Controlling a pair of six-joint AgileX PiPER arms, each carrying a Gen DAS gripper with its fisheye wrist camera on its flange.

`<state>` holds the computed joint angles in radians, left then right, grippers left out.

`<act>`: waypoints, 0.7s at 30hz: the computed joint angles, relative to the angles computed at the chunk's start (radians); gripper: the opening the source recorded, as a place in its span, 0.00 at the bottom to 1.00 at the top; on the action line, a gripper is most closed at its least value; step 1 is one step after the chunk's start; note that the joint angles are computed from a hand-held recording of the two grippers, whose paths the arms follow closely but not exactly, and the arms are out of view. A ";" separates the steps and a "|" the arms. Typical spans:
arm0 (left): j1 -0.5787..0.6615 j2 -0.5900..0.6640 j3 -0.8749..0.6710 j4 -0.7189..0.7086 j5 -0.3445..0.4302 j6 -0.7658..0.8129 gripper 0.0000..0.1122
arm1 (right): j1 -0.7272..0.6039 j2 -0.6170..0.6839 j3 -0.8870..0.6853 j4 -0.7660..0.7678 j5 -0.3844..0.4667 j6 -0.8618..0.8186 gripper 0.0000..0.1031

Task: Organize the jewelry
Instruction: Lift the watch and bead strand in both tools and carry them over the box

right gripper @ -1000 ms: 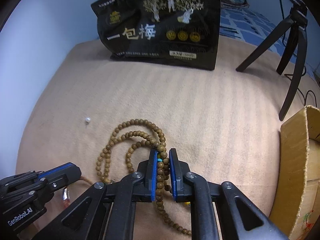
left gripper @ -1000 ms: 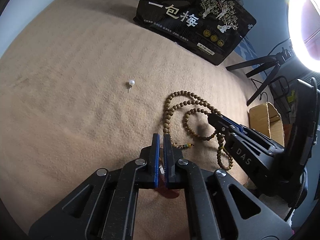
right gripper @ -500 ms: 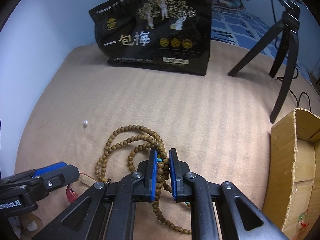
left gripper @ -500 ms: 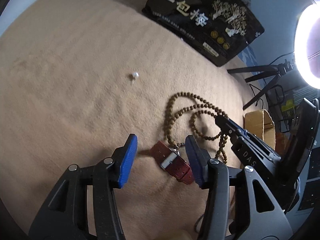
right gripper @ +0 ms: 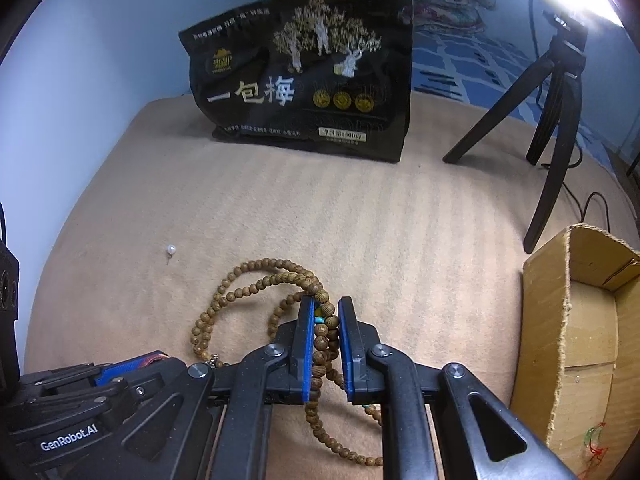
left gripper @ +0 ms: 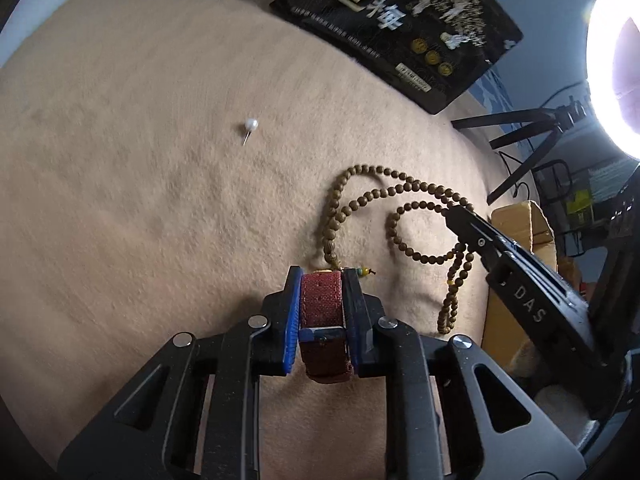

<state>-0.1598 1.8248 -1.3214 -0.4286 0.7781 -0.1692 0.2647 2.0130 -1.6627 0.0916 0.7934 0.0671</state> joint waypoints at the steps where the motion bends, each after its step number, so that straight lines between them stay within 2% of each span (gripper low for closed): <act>1: -0.001 -0.005 0.001 0.003 -0.001 0.002 0.16 | -0.002 -0.011 0.007 0.003 -0.002 -0.003 0.09; 10: -0.035 -0.087 0.006 0.085 -0.026 -0.040 0.16 | -0.017 -0.124 0.068 0.020 -0.021 -0.034 0.09; 21: -0.099 -0.156 -0.031 0.098 -0.016 -0.041 0.16 | -0.077 -0.289 0.107 0.063 -0.020 -0.083 0.09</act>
